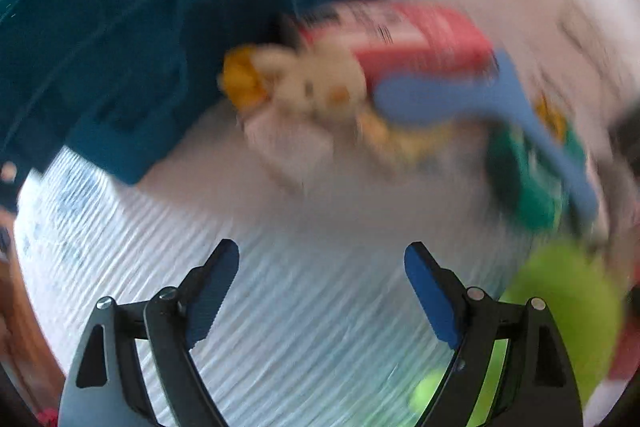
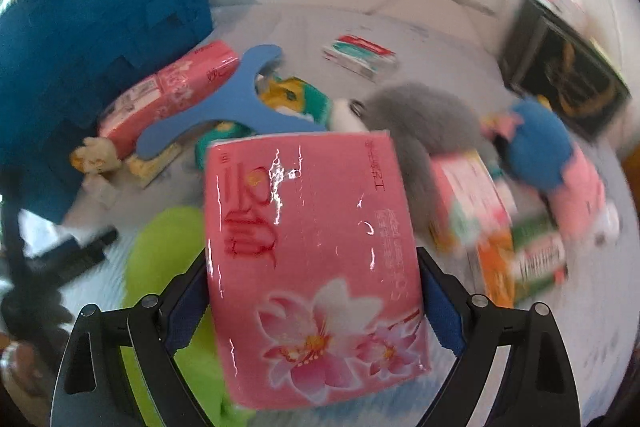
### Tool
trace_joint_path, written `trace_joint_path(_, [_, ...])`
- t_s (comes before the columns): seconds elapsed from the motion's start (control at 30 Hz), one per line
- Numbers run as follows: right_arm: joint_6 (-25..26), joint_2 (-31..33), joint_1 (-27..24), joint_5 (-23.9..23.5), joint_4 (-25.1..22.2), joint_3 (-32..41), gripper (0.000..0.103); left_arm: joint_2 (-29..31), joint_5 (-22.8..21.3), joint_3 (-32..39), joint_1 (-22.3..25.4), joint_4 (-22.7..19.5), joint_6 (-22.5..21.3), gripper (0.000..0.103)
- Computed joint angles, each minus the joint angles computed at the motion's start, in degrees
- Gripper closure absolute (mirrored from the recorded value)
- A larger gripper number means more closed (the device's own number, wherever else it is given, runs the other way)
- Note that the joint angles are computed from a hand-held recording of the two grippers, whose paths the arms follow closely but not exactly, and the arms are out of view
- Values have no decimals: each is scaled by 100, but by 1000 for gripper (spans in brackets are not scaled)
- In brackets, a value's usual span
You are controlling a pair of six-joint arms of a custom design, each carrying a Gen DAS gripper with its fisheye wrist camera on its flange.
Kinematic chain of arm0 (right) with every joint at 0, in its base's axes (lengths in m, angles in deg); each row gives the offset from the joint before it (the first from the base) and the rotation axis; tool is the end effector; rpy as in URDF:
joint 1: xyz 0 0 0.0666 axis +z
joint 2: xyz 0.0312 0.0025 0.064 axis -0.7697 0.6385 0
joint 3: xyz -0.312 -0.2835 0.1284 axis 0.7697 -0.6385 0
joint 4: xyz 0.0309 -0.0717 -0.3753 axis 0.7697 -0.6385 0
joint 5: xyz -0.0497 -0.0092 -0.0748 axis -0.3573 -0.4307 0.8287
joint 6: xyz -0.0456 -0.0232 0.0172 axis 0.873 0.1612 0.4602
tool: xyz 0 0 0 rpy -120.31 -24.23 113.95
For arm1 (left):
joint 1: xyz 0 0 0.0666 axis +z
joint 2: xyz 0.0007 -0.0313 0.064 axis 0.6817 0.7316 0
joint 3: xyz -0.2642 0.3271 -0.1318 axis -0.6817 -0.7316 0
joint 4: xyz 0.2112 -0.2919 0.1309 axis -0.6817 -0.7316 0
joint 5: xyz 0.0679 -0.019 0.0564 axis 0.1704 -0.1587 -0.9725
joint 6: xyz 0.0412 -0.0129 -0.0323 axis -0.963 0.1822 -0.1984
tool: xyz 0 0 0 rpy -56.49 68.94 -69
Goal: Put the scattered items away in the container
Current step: 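Grasp the small white box with the left tool while the right tool holds the tissue pack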
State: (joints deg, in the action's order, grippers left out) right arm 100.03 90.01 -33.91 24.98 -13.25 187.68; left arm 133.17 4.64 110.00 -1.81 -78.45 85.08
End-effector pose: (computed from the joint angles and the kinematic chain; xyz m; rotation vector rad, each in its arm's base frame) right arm 0.5536 0.1688 0.4668 -0.8023 2.5123 0.2230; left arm 0.4300 -0.4046 0.3999 -1.1636 2.4181 0.1762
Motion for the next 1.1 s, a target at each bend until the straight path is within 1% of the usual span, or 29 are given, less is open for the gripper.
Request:
trace_joint_path(0.03, [-8, 109, 47, 20, 54, 71, 10, 93, -70, 141, 104, -135, 78, 18])
trace_joint_path(0.1, [-14, 330, 78, -109, 38, 243, 10, 289, -122, 391, 238, -404, 155, 18])
trace_joint_path(0.17, [108, 450, 109, -112, 107, 325, 10, 462, -40, 565, 352, -613, 210, 18])
trace_joint_path(0.23, [356, 507, 156, -60, 324, 343, 10, 542, 105, 549, 450, -573, 219, 18])
trace_joint_path(0.33, [603, 610, 175, -180, 405, 452, 10, 565, 245, 388, 546, -425, 268, 18])
trace_joint_path(0.37, [674, 630, 184, -211, 422, 468, 10, 532, 159, 320, 554, -385, 347, 20])
trace_joint_path(0.43, [769, 689, 214, -188, 422, 502, 10, 500, 99, 260, 588, -409, 455, 27])
trace_joint_path(0.5, [796, 713, 212, -198, 467, 467, 10, 437, 50, 141, 617, -310, 560, 30])
trace_joint_path(0.57, [740, 744, 173, -289, 452, 457, 10, 442, -24, 120, 609, -322, 637, 30])
trace_joint_path(0.6, [691, 766, 158, -334, 427, 468, 9, 446, -53, 120, 594, -322, 661, 33])
trace_joint_path(0.67, [590, 789, 122, -421, 382, 459, 9, 462, -123, 147, 547, -318, 592, 46])
trace_joint_path(0.7, [550, 805, 104, -468, 348, 470, 9, 459, -134, 157, 523, -302, 536, 57])
trace_joint_path(0.8, [481, 819, 48, -604, 272, 500, 9, 398, -38, 97, 426, -186, 314, 61])
trace_joint_path(0.9, [436, 778, 33, -617, 267, 475, 9, 300, 5, -29, 227, -115, 144, 67])
trace_joint_path(0.93, [421, 750, 22, -618, 277, 452, 9, 300, -19, -14, 132, -178, 95, 67])
trace_joint_path(1.1, [335, 507, -73, -574, 354, 245, 10, 420, -507, 423, -397, -925, -31, 69])
